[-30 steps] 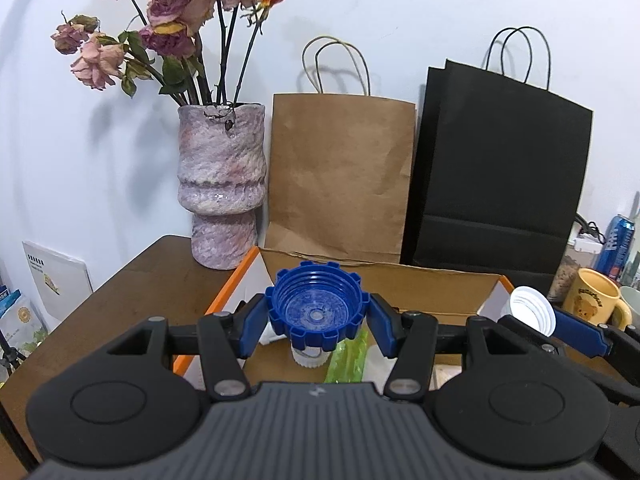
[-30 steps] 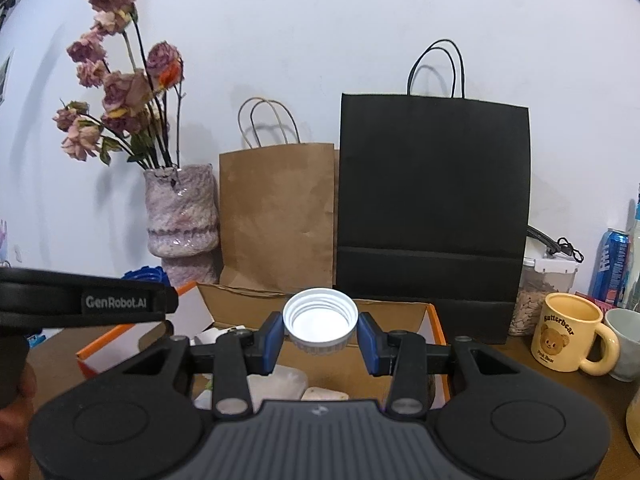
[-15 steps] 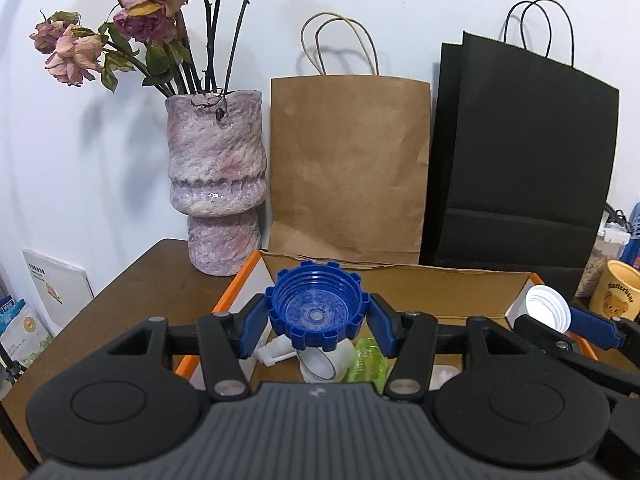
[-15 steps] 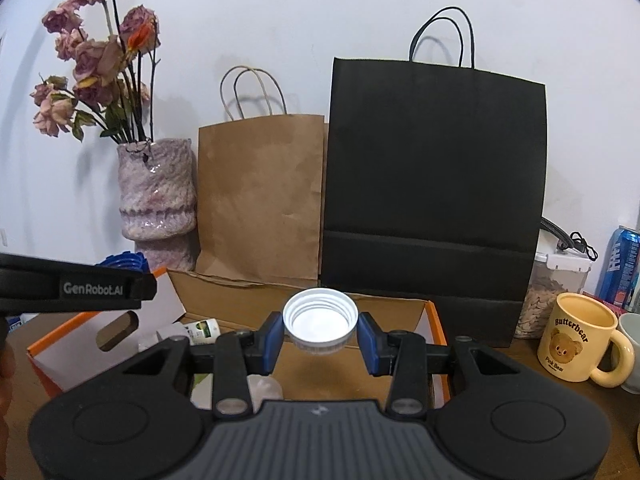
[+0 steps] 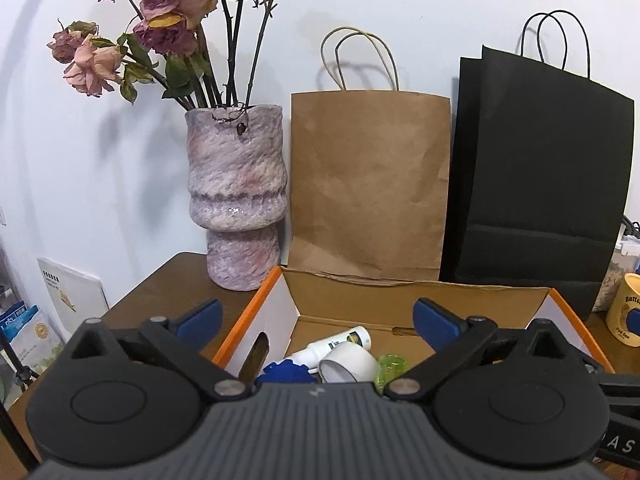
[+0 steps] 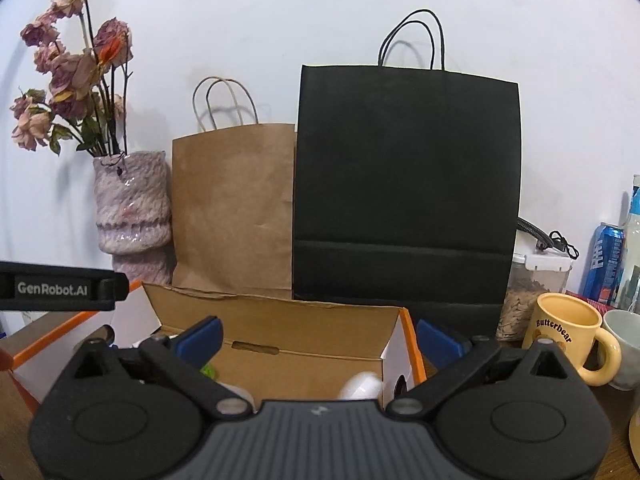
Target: Organize rigid objects
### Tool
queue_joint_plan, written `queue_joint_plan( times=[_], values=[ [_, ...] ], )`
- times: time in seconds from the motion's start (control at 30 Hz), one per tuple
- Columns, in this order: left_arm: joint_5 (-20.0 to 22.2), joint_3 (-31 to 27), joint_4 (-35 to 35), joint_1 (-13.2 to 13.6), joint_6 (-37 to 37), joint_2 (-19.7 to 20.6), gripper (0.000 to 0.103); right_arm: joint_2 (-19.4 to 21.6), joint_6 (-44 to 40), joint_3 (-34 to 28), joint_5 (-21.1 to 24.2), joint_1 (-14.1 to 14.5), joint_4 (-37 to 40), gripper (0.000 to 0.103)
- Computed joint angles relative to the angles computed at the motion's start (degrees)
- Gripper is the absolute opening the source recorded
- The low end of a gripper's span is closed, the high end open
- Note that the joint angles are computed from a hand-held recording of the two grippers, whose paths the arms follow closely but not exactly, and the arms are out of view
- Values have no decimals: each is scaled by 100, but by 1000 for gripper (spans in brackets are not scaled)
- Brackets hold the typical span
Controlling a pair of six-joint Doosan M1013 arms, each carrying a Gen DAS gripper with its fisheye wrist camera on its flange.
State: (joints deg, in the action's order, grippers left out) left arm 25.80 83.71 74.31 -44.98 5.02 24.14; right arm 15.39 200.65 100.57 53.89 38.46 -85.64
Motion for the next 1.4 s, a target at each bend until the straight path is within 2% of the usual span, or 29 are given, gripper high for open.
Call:
queue_joint_plan(
  times=[0.53,0.73,1.03,1.4],
  values=[
    [-24,97,80,-4,-113,-77,103,-65,95,52,135,88,-102,103],
    [-167,359,520,-20,-482,-307,103,-205,177,148,171,210,-188,103],
    [-361,855,624,-43,-543,-748,103,-420,101,299,490,602,-171,103],
    [-290,1580,445,-164,-279,-1372,103,-605,-38,426,984,1249,292,103]
  ],
)
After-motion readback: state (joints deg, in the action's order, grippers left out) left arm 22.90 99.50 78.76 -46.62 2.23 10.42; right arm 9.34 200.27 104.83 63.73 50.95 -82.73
